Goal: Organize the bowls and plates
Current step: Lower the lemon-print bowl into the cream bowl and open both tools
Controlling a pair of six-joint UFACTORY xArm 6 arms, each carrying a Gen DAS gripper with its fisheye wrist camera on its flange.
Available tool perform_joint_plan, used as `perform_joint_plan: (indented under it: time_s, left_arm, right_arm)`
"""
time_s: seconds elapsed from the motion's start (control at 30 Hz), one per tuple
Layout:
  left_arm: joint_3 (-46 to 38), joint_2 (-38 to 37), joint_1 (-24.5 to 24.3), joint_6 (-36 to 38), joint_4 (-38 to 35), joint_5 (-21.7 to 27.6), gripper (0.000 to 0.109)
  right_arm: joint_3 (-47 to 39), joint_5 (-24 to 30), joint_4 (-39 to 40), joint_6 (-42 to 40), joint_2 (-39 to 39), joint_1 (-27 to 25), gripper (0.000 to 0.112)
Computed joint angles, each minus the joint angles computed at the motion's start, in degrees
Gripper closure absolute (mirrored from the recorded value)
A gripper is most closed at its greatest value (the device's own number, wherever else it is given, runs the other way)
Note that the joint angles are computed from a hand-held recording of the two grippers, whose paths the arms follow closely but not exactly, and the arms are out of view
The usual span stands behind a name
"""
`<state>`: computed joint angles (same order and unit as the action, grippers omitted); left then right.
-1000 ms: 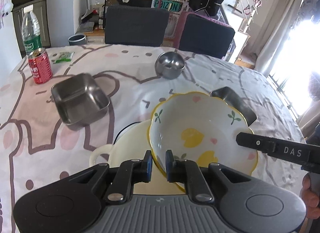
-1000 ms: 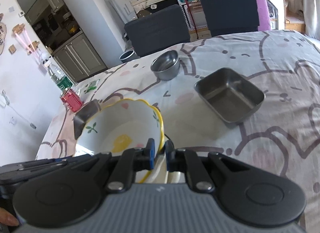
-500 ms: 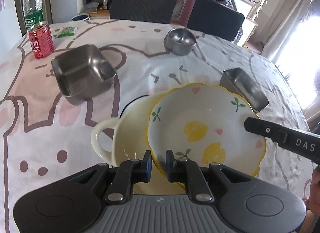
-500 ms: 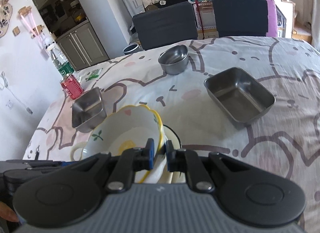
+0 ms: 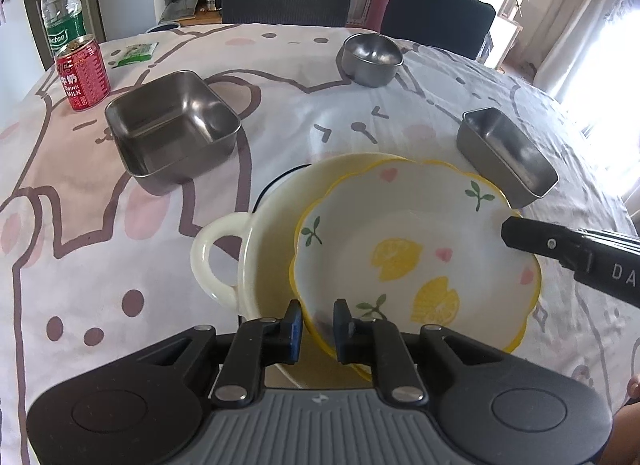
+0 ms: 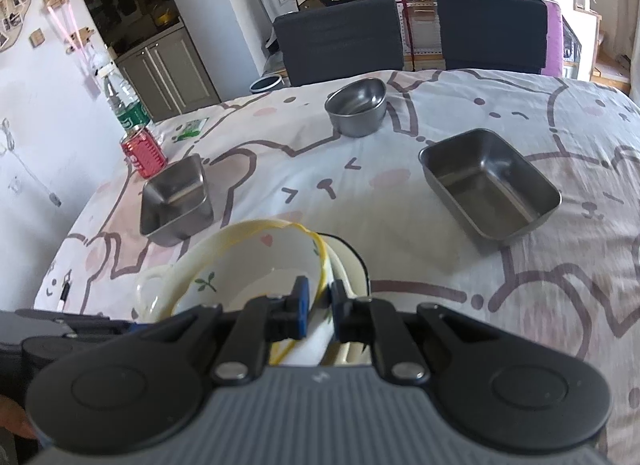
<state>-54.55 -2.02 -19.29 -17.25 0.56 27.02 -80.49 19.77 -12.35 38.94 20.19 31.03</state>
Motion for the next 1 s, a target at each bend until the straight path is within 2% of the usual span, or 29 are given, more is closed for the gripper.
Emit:
perform_joint_plan:
  time_s: [0.27,0.7,1.0]
  left_arm:
    - [0.47,-0.28,0.24,0.63,0.40,-0.39,0.092]
    - [1.38,-1.28,0.99,1.47,-0.47,-1.01,0.092]
    - [1.19,-1.35,0.99,2.08,-0.05,-0.63,0.092]
  right_arm:
    - [-0.65,0.97,0.89,-1.27,0.67,0.23,0.102]
    - [-1.35,4.17,7.23,-5.44,1.73,0.93,0.103]
    - [-2.15,4.80,7.16,-5.83,2.36,0.83,0.103]
